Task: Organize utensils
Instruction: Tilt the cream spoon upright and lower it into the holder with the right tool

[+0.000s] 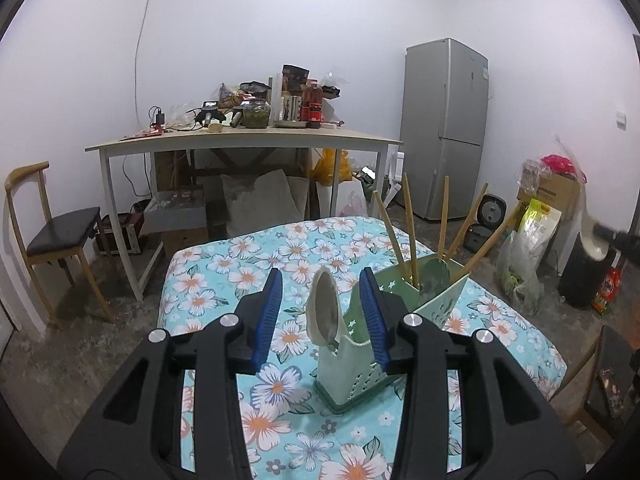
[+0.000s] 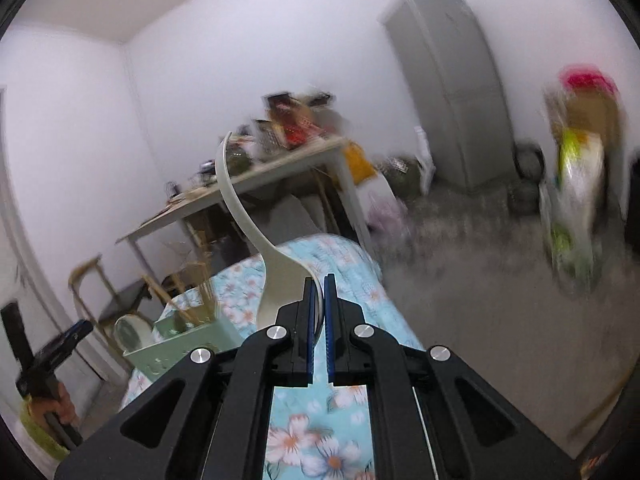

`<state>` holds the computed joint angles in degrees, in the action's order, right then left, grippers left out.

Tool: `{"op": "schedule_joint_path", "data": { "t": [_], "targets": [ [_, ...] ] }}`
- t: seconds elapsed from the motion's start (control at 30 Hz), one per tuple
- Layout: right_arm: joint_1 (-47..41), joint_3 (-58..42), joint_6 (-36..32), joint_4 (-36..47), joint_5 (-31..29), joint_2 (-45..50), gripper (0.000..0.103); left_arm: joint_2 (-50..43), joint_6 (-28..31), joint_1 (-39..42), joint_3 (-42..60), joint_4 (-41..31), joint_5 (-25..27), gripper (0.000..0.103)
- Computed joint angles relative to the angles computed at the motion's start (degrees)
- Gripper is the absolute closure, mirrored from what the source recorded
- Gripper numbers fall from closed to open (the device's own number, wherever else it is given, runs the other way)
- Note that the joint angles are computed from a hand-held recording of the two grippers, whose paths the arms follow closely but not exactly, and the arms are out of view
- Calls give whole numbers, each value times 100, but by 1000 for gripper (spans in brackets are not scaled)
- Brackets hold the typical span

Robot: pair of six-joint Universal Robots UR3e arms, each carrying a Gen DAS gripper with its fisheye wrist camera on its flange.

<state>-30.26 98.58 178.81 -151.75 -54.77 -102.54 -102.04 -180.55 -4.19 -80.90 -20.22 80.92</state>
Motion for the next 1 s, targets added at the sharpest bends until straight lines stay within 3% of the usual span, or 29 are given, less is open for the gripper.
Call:
{"op": "schedule_joint_path", "data": {
  "t": [0.17, 0.37, 0.63, 1.0],
  "targets": [
    [1703, -640, -1448, -328, -1606, 653, 98, 196, -72, 135, -373, 168, -95, 65],
    [3229, -1159, -3982, -863, -3393, 1607, 98, 434, -100, 291, -778, 385, -227, 65],
    [3789, -2560, -5675, -206, -4186, 2641, 98, 646, -258, 596, -1252, 679, -569, 65],
    [4476, -4301, -8295, 14, -5228, 3938, 99, 789, -358, 1090, -1725, 1031, -1029, 65]
  ]
}}
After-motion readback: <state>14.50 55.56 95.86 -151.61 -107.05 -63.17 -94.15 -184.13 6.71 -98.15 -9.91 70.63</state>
